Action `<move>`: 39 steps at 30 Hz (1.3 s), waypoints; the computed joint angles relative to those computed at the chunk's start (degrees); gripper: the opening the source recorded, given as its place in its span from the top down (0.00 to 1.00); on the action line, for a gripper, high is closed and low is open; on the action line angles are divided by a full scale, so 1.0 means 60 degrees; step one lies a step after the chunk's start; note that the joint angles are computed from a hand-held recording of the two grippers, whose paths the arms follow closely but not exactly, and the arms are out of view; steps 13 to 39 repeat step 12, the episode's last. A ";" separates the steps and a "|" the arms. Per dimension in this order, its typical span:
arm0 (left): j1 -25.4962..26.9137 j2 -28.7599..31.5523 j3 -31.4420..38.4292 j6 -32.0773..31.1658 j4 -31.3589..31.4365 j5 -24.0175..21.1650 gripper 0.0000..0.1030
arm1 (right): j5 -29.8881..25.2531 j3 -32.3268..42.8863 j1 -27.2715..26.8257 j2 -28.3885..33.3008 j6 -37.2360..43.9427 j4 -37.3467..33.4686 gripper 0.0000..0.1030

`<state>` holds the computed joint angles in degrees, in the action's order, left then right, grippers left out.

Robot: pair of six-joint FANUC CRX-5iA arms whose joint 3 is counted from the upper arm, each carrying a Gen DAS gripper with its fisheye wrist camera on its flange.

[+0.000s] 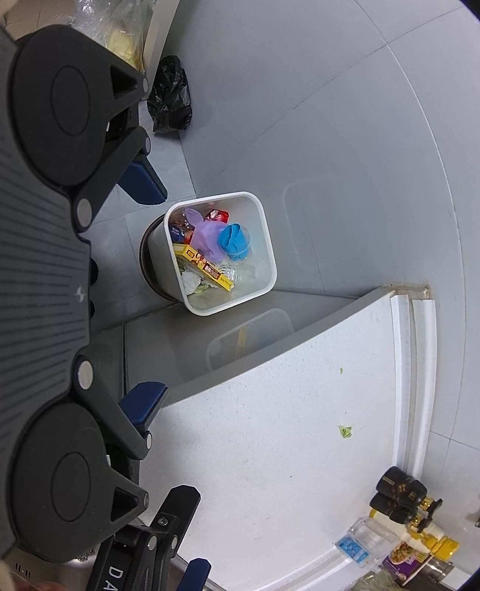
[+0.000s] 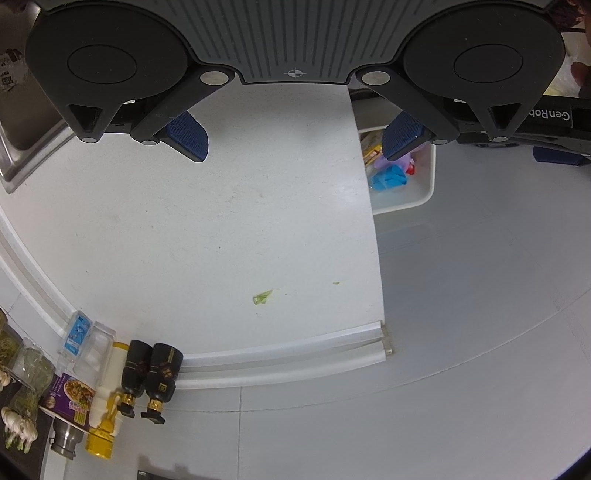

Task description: Collect trash

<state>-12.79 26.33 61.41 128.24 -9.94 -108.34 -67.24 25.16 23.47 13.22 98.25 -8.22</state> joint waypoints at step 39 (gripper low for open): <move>0.0221 -0.0328 -0.0710 0.0305 0.0442 0.0438 0.01 | 0.0059 -0.0106 0.0052 -0.0074 0.0240 0.0016 0.02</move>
